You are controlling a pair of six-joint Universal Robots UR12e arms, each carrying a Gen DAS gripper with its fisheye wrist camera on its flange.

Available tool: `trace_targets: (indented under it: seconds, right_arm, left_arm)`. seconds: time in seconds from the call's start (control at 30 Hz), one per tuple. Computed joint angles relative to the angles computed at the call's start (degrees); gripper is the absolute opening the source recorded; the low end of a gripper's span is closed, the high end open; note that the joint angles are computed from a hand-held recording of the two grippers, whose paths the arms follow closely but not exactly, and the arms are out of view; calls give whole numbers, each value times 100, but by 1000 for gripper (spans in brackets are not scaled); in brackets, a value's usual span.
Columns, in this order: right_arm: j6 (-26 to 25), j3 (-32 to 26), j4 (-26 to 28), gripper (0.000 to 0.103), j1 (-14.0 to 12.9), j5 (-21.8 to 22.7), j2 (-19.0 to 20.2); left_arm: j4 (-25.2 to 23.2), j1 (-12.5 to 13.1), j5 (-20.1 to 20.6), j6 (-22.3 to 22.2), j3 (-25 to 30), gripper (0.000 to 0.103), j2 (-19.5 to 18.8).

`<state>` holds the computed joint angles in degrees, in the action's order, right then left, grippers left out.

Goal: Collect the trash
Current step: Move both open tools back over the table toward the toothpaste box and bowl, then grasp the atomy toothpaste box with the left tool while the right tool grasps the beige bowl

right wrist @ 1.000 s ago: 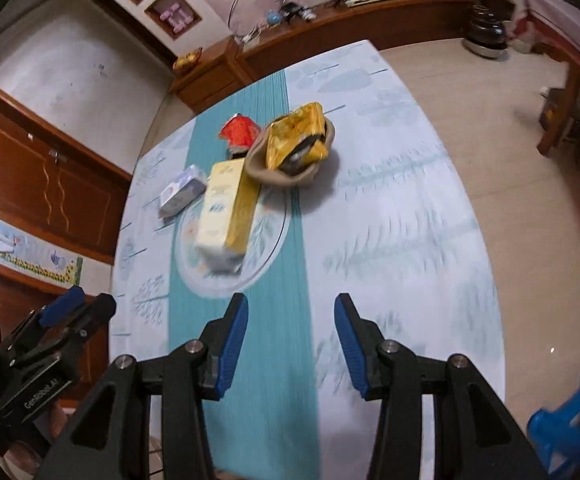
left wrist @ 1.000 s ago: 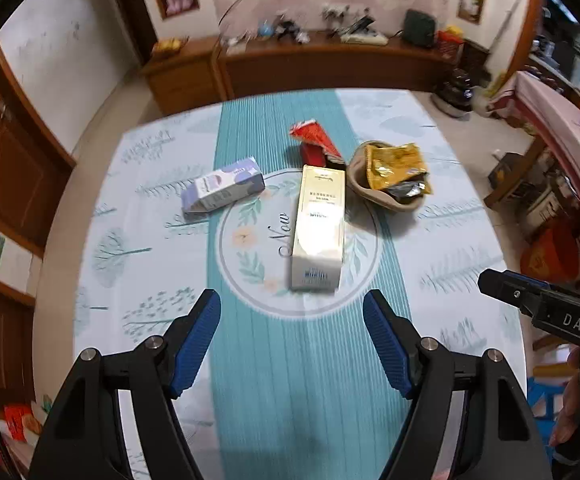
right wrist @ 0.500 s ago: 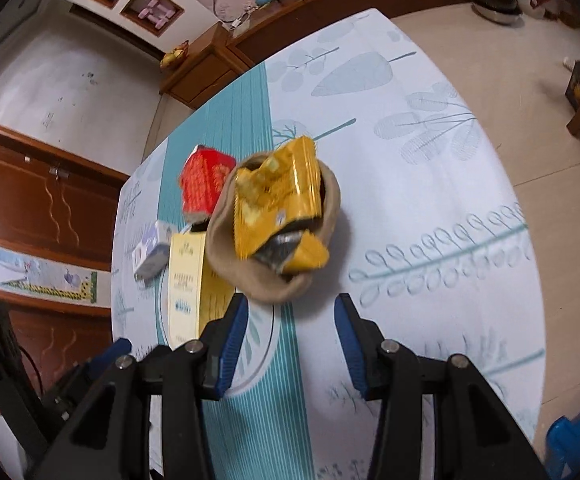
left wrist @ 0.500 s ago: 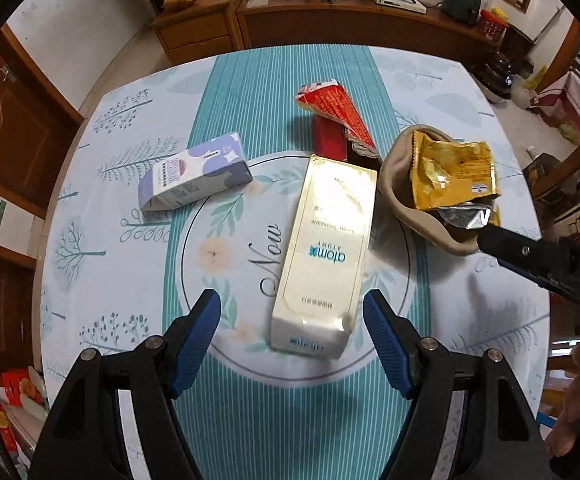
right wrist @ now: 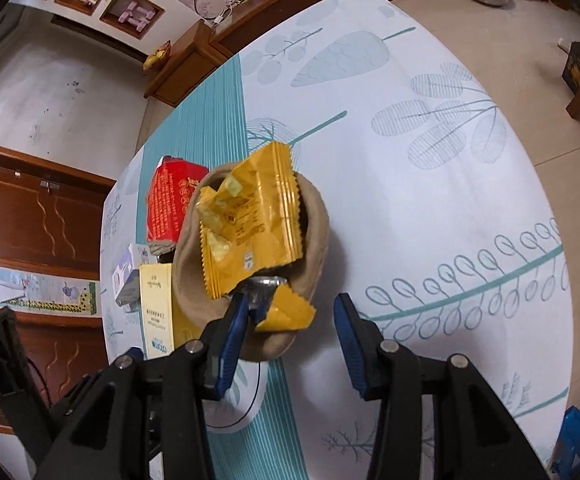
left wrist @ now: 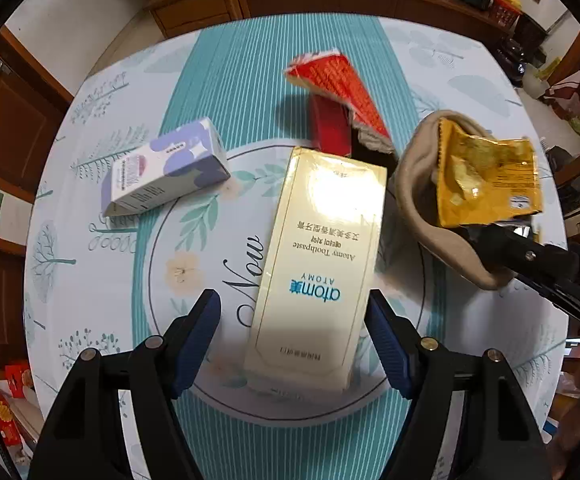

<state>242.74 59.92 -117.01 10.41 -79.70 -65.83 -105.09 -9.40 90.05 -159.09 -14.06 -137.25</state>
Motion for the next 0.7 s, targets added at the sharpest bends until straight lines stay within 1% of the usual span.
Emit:
trace_targets:
  seconds: [0.03,0.07,0.1,0.13,0.17,0.2,0.27,0.33,0.43,0.57,0.7]
  right_arm:
    - [26,37,-16,30,-9,16,-20]
    - [44,67,-60,27,-16,39,-33]
    - [35,77,-87,20,-21,63,-36]
    - [26,78,-80,17,-20,60,-41]
    - [33,84,-111,16,-20,63,-44]
    - [37,109,-156,15,-22,80,-59]
    - [60,126,-178,14,-21,88,-76]
    - [98,178,-268,12,-16,112,-115]
    - [96,205,-368,11,20,52,-152]
    - [169,264,-485,11,83,-26,-247]
    - [321,332,-522,11,199,-133,-371]
  left_arm:
    - [-41,-2,1,-13,51,72,-34]
    - [-97,4,-9,-20,144,72,-93]
    - [-126,6,-16,-25,189,72,-125]
    - [-126,10,-41,-24,189,70,-128]
    - [-76,30,-147,-26,117,59,-92]
    - [-35,47,-239,-37,61,53,-58]
    - [90,63,-249,-100,-96,53,27]
    - [366,91,-299,-157,-425,52,202]
    - [491,138,-396,-161,-676,52,369]
    - [816,222,-483,-30,-1206,52,725]
    - [942,334,-599,99,-1583,52,1038]
